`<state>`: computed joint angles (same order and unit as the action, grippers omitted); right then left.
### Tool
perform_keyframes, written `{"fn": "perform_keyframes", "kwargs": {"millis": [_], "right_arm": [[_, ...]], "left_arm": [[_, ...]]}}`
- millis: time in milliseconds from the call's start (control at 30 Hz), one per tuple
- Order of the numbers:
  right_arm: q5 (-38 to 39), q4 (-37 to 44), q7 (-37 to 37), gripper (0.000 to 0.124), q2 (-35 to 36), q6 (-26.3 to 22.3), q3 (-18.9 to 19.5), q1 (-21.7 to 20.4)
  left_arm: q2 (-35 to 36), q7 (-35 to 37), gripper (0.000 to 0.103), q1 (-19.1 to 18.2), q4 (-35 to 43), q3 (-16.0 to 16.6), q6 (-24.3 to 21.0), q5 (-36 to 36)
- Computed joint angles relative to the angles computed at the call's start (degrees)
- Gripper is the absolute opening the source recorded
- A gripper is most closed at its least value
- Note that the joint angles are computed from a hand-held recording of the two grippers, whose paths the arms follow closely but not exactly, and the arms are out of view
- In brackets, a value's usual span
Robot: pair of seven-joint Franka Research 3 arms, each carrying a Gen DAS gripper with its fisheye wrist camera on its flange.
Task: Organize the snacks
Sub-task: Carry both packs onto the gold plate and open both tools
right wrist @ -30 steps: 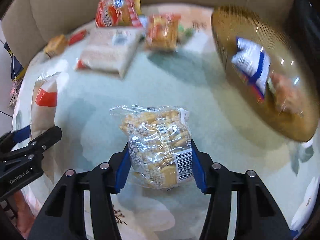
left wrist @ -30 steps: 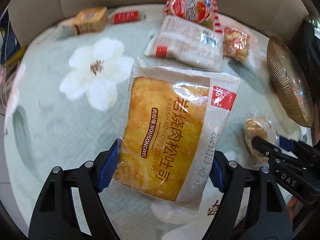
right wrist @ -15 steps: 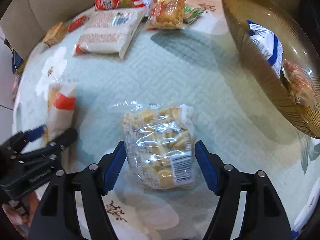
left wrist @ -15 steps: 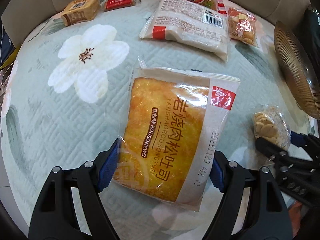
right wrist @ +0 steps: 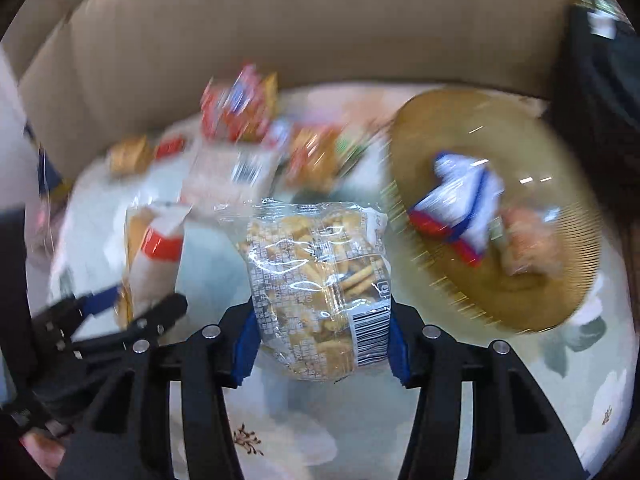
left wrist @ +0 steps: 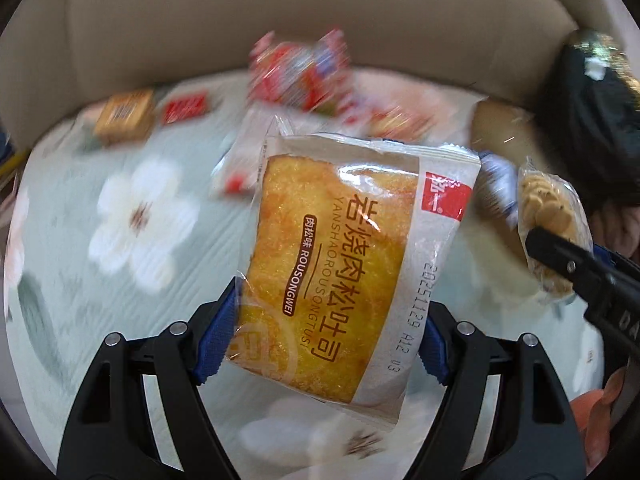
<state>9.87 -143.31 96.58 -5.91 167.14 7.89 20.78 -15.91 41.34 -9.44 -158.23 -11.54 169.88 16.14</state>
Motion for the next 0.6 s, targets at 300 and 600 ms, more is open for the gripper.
{"fn": "perform_keyframes", "kwargs": {"millis": [300,600], "right_arm": [[-5.2,3.7,6.0,0.051,0.0,-1.2,-3.8,-9.0],[13.8,5.8,-6.7,0.053,5.7,0.6,-7.4,-9.9]], "left_arm": [[15.5,7.4,0.077,-5.5,20.5,-1.3,0.1,-3.4],[28.6,10.4,0.081,-5.7,35.2,-3.5,-2.0,-2.1]]}}
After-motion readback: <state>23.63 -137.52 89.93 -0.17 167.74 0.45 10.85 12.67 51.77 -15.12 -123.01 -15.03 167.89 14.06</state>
